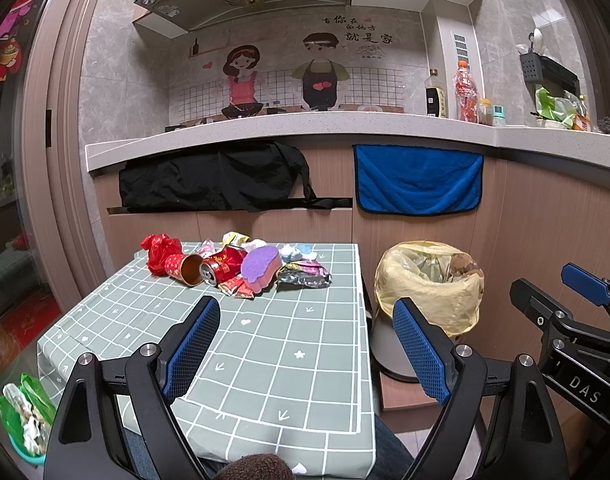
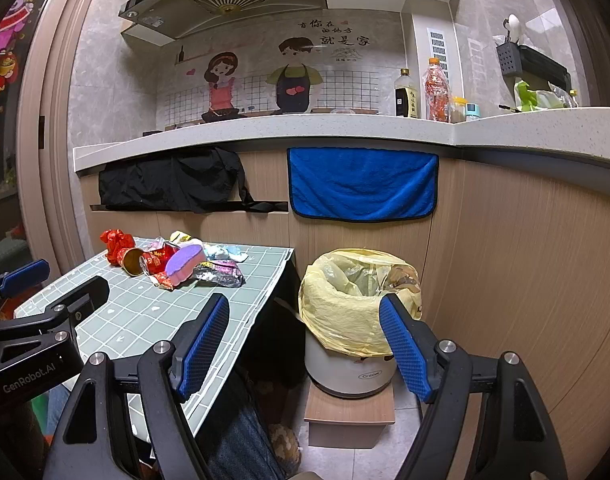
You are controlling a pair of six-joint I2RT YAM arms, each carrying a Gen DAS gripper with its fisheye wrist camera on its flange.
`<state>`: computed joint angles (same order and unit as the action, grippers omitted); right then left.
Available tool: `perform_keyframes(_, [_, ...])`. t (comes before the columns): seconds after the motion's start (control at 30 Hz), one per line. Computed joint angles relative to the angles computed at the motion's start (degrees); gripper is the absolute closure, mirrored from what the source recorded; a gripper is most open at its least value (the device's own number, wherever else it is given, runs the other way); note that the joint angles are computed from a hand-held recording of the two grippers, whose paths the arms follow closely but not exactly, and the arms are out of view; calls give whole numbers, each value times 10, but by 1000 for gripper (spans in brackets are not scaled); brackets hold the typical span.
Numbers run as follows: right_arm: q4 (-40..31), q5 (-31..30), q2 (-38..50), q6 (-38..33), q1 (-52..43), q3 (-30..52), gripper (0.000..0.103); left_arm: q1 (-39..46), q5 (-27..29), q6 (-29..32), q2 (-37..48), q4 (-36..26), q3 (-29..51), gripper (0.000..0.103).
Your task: Collect trash
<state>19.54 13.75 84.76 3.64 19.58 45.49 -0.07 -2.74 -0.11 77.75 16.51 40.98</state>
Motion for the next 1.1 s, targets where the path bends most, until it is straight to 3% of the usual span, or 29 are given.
perform_keyframes(0.37, [-15, -15, 23, 6, -9, 28, 28, 2, -2, -1, 11, -4, 13, 15])
perform_keyframes(0.63, [-38, -45, 109, -3, -17, 140, 28, 50, 20, 10, 128, -37, 130, 15])
perform_keyframes(0.77, [-53, -64, 181, -12, -19, 235, 28, 97, 46, 10, 205, -49, 210, 15])
perform_keyframes(0.93, [-97, -88, 307, -40, -13, 395, 28, 166, 102, -5, 341, -87, 364, 15])
perform_keyframes(1.1, [-246, -149, 491, -54, -3, 674, 28, 204, 158, -15, 442, -154, 503, 15])
